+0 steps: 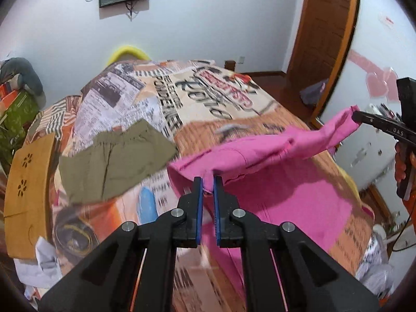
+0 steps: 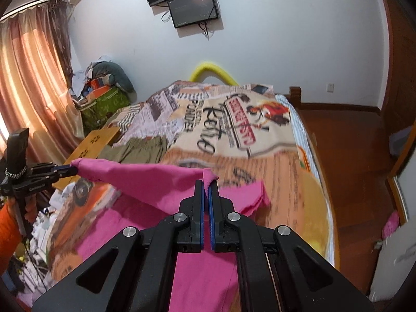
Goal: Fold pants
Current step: 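Grasp the pants edge with the left tool while the right tool grasps the other edge, folding over, then open both tools and release the folded pink pants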
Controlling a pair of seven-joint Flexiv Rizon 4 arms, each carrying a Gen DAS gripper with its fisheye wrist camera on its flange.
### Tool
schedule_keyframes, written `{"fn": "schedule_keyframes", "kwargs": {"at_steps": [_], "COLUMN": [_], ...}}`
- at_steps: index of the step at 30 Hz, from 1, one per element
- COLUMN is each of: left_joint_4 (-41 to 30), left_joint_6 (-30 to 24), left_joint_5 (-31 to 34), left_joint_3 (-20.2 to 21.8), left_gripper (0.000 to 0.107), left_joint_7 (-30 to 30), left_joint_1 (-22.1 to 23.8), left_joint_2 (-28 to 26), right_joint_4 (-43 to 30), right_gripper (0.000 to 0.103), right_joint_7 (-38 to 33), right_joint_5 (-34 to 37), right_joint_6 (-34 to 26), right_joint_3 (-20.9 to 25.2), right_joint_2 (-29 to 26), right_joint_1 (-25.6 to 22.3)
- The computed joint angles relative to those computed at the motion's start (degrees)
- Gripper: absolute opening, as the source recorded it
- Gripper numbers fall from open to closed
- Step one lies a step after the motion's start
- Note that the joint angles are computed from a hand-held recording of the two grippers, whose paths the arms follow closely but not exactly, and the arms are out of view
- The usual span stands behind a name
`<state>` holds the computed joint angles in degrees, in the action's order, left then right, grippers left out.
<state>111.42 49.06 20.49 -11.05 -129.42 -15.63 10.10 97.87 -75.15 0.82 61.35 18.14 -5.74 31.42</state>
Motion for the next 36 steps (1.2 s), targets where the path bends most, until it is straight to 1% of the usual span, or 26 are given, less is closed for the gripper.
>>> {"fn": "schedule_keyframes", "kwargs": {"at_steps": [2, 8, 14, 17, 19, 24, 27, 30, 32, 33, 34, 35, 36], "left_joint_4": [2.5, 7.9, 9.4, 10.0, 9.9, 9.1, 8.5, 7.7, 6.9, 6.1, 5.6, 4.9, 4.3], "left_joint_6": [0.9, 1.8, 0.0, 0.1, -0.4, -3.5, -5.8, -6.1, -5.6, -5.4, -5.2, -4.9, -4.7], "left_joint_5": [-1.9, -4.2, -3.3, -3.9, -3.3, -1.9, -1.2, -0.3, -0.3, -0.2, -0.1, 0.1, 0.1], "left_joint_3": [0.0, -1.3, -3.3, -3.1, -3.3, -4.1, -4.4, -4.6, -4.6, -4.7, -4.9, -5.1, -5.2], "left_gripper": [0.006, 0.006, 0.006, 0.006, 0.007, 0.007, 0.007, 0.007, 0.007, 0.007, 0.007, 0.007, 0.007], "left_joint_7": [0.1, -2.6, -6.0, -6.7, -7.3, -7.9, -8.3, -8.9, -8.7, -8.4, -8.2, -8.0, -7.8], "left_joint_1": [-1.3, -3.4, -4.7, -5.5, -5.7, -6.1, -6.0, -5.0, -4.3, -3.8, -3.5, -3.3, -3.2], "left_joint_2": [0.9, 1.9, 1.7, 1.6, 1.8, 3.4, 5.1, 6.9, 6.8, 6.3, 5.7, 4.8, 3.8], "right_joint_4": [3.2, 10.3, 15.8, 18.2, 19.0, 19.8, 19.9, 20.2, 18.9, 18.4, 17.7, 17.3, 16.9], "right_gripper": [0.002, 0.002, 0.003, 0.004, 0.004, 0.006, 0.006, 0.006, 0.006, 0.007, 0.011, 0.019, 0.023], "right_joint_7": [1.2, 4.8, 9.2, 11.8, 13.0, 12.8, 14.9, 16.9, 15.5, 15.0, 14.3, 14.0, 13.8], "right_joint_5": [0.7, 2.9, -0.3, -3.4, -4.7, -2.8, -4.7, -8.5, -7.3, -6.8, -6.2, -6.0, -5.9], "right_joint_6": [0.6, 2.0, 2.6, 2.4, 1.4, -1.1, -2.9, -3.3, -3.4, -3.1, -2.7, -2.3, -1.8], "right_joint_3": [0.5, 1.0, 1.2, 1.5, 1.5, 0.7, 0.4, 0.3, -0.1, -0.2, -0.2, -0.1, 0.1], "right_joint_2": [2.1, 6.2, 8.6, 9.4, 9.6, 10.6, 11.9, 13.3, 13.6, 13.5, 13.3, 12.9, 12.5], "right_joint_1": [-0.2, -0.3, 0.0, 0.1, 0.2, 0.1, -0.9, -2.0, -1.8, -1.7, -1.4, -1.2, -0.9]}}
